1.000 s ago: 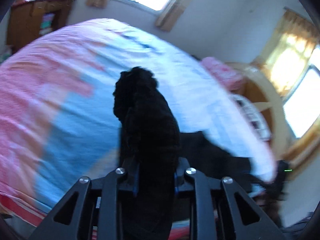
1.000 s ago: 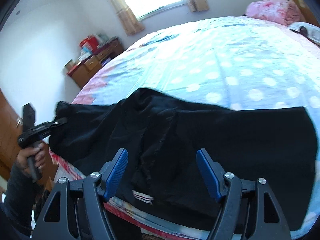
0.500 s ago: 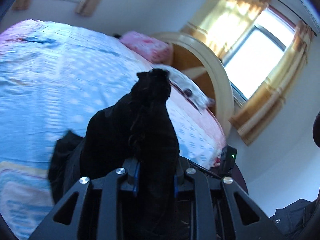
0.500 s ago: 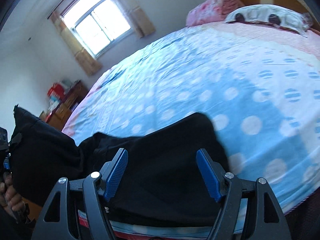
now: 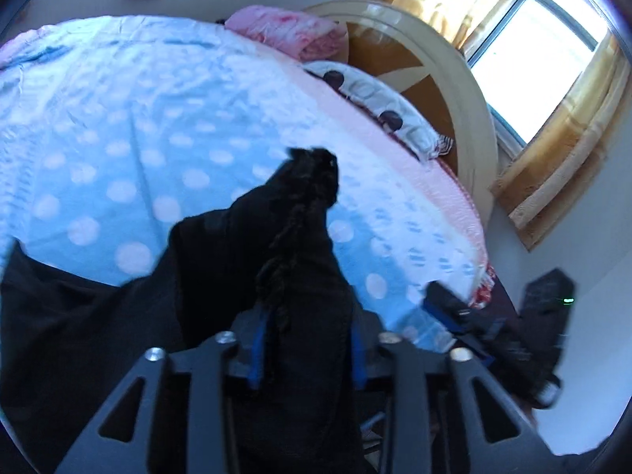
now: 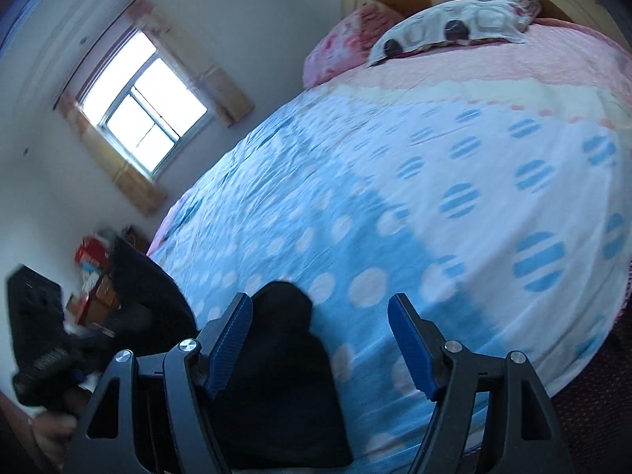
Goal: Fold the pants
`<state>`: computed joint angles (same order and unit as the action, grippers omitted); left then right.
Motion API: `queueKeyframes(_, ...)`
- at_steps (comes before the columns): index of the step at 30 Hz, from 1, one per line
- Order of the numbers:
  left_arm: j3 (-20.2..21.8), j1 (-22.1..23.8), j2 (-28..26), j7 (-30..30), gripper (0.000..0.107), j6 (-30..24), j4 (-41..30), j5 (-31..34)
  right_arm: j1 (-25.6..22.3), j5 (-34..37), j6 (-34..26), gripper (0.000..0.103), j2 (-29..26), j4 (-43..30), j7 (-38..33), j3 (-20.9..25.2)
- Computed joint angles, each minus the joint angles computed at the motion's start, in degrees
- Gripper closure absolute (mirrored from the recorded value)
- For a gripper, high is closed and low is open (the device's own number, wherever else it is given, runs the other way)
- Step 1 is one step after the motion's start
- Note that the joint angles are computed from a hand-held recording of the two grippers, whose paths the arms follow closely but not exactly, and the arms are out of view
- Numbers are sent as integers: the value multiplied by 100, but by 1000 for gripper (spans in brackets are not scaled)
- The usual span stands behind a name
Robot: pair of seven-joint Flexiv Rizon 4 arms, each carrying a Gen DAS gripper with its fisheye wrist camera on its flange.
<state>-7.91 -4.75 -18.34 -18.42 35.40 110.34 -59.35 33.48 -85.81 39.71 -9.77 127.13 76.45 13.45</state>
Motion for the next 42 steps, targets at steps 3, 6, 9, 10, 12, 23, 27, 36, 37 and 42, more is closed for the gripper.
queueKeyframes(3,-21,124,-15,-98,56,-566,52,-89,20,3,-172,30,113,97,120,37)
queueKeyframes(6,81,187,219,276,34,-718,256,-293,53,-152,-321,30,167,102,84,69)
queueKeyframes(9,237,195,414,803,25,-332,470,-658,-16,-500,12,30,69,-54,-206,2)
queueKeyframes(10,272,162,448,976,23,-50,549,-782,-21,-560,109,30,5,-124,-342,-9)
queueKeyframes(12,332,77,525,1583,12,863,785,-1267,17,-599,257,30,-182,-344,-770,-32)
queueKeyframes(23,441,407,189,2270,9,1849,1034,-2309,438,977,1130,39,-1099,-1198,-3603,-210)
queueKeyframes(27,408,398,250,2458,9,1677,1158,-2303,404,436,1914,58,-1334,-1328,-3423,-521)
queueKeyframes(36,405,-19,365,3701,4,2261,1233,-3267,1088,2125,214,88,-1029,-1715,-5446,-318)
queueKeyframes(37,417,-39,316,3663,4,2298,1217,-3173,1056,2360,108,88,-952,-1642,-5483,-262)
queueKeyframes(42,375,-107,171,3670,4,2593,1190,-3035,814,3150,752,87,-1101,-1261,-5315,-180)
